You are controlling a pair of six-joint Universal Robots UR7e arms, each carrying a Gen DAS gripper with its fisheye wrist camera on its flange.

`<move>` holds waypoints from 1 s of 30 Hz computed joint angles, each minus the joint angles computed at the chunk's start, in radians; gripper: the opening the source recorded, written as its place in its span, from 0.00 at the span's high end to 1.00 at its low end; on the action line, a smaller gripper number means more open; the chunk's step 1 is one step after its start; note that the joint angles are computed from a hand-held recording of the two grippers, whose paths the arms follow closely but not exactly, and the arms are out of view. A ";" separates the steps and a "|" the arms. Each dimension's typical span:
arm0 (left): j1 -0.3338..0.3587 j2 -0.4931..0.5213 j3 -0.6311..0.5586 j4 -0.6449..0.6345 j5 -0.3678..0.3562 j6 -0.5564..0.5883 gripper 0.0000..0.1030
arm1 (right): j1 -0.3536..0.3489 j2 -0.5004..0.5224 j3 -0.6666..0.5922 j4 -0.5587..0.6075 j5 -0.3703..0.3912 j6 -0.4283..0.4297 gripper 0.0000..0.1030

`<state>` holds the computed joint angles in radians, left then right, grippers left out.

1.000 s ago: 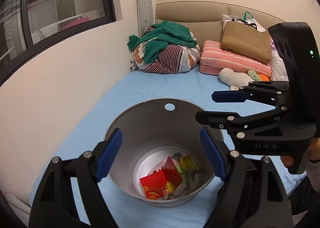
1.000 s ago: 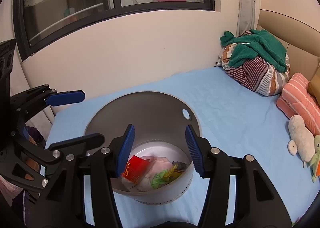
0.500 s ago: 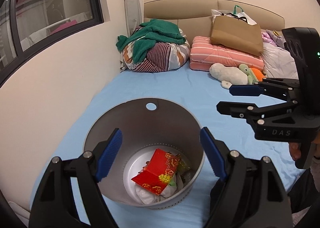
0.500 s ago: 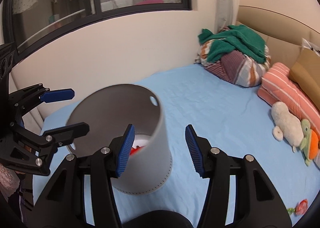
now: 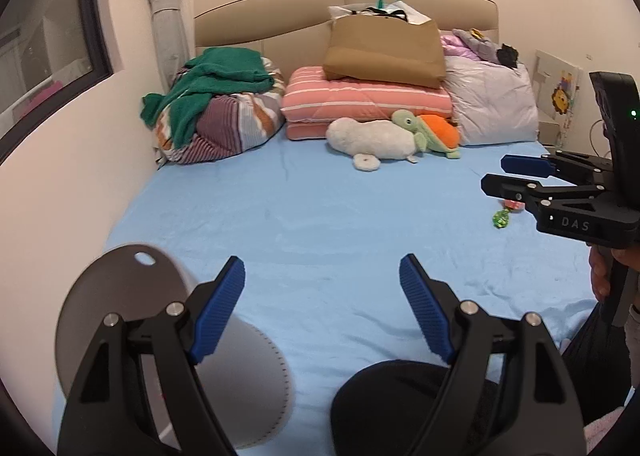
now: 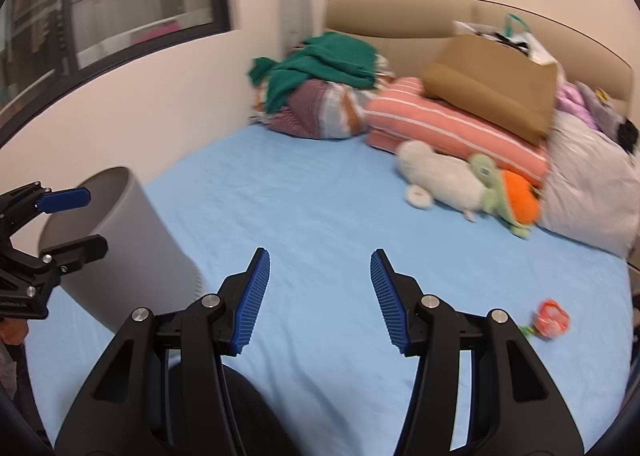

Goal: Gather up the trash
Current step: 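Move both tools back over the bed toward the orange wrapper and green toy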

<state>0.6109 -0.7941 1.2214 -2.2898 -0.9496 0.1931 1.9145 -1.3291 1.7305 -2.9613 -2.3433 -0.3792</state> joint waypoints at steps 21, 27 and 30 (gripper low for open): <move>-0.122 0.434 -0.301 0.068 -0.250 0.015 0.23 | -0.418 -0.483 0.230 -0.017 0.023 -0.050 0.51; -0.125 0.583 -0.462 0.148 -0.273 0.017 0.23 | -0.572 -0.484 0.195 0.018 0.158 -0.066 0.51; -0.116 0.656 -0.562 0.207 -0.295 0.009 0.23 | -0.636 -0.462 0.166 0.036 0.218 -0.070 0.51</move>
